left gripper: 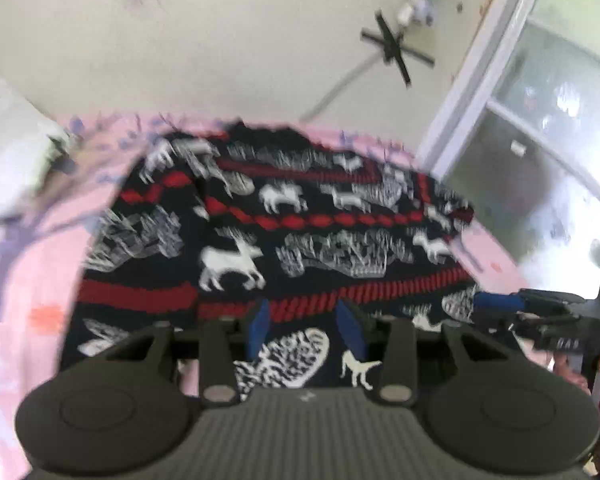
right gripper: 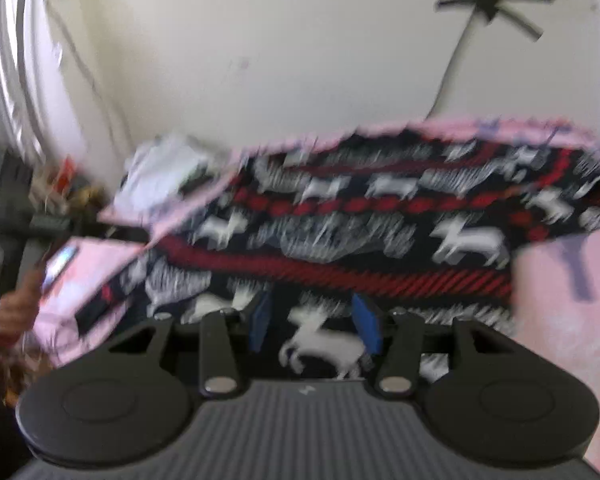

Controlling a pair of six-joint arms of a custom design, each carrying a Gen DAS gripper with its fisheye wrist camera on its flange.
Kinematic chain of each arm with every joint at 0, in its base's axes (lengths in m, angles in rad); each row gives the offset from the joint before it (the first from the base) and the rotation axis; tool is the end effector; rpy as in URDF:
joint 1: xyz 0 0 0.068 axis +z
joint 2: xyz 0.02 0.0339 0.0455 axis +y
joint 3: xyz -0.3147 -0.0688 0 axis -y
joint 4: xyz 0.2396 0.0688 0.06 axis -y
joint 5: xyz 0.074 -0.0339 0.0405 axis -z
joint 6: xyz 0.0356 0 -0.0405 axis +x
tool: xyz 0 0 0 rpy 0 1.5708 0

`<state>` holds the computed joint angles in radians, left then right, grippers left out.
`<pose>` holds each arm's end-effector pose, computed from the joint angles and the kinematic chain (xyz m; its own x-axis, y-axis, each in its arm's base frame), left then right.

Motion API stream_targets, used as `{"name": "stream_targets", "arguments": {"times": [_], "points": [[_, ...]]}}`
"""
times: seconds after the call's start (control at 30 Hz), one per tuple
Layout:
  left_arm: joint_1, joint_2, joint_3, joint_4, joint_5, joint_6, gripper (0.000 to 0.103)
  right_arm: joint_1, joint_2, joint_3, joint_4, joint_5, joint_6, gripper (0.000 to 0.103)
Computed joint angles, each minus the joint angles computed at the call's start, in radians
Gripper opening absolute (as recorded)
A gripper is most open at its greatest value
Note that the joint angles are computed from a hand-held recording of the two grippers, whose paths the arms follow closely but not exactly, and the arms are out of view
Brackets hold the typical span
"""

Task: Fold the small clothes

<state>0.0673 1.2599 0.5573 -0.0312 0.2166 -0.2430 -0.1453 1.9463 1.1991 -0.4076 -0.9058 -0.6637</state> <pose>0.2261 0.0076 0.2312 -0.6711 -0.2808 -0.6862 -0.0700 0.9454 -0.3184 0.3907 -0.0289 0.1997 -0.5742 -0.3002 -0.7617 -0.7350 0.5988 0.3181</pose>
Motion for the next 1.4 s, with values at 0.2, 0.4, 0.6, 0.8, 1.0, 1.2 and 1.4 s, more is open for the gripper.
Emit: {"name": "stream_targets", "arguments": {"times": [0.2,0.4,0.6,0.8,1.0,1.2,1.4], "points": [[-0.023,0.111,-0.033,0.004,-0.051,0.046,0.038,-0.068,0.064,0.049,-0.216,0.044,-0.182,0.038],[0.005,0.122,0.055,0.001,-0.032,0.065,0.044,-0.173,0.089,0.126,0.075,0.003,0.210,0.039],[-0.040,0.333,0.167,0.116,-0.060,-0.015,0.045,-0.142,0.336,0.422,0.270,0.190,0.567,0.051],[-0.055,0.428,0.189,0.147,-0.092,-0.063,0.045,-0.063,0.546,0.732,0.201,0.395,0.619,0.051],[-0.033,0.428,0.181,0.162,-0.066,-0.062,0.045,-0.001,0.577,0.790,0.247,0.514,0.582,0.001],[-0.042,0.423,0.171,0.173,-0.083,-0.046,0.046,0.034,0.577,0.728,0.644,1.013,0.273,0.001],[0.004,0.296,0.098,0.144,-0.057,-0.007,0.049,0.024,0.463,0.623,0.455,0.803,0.251,0.033]]}}
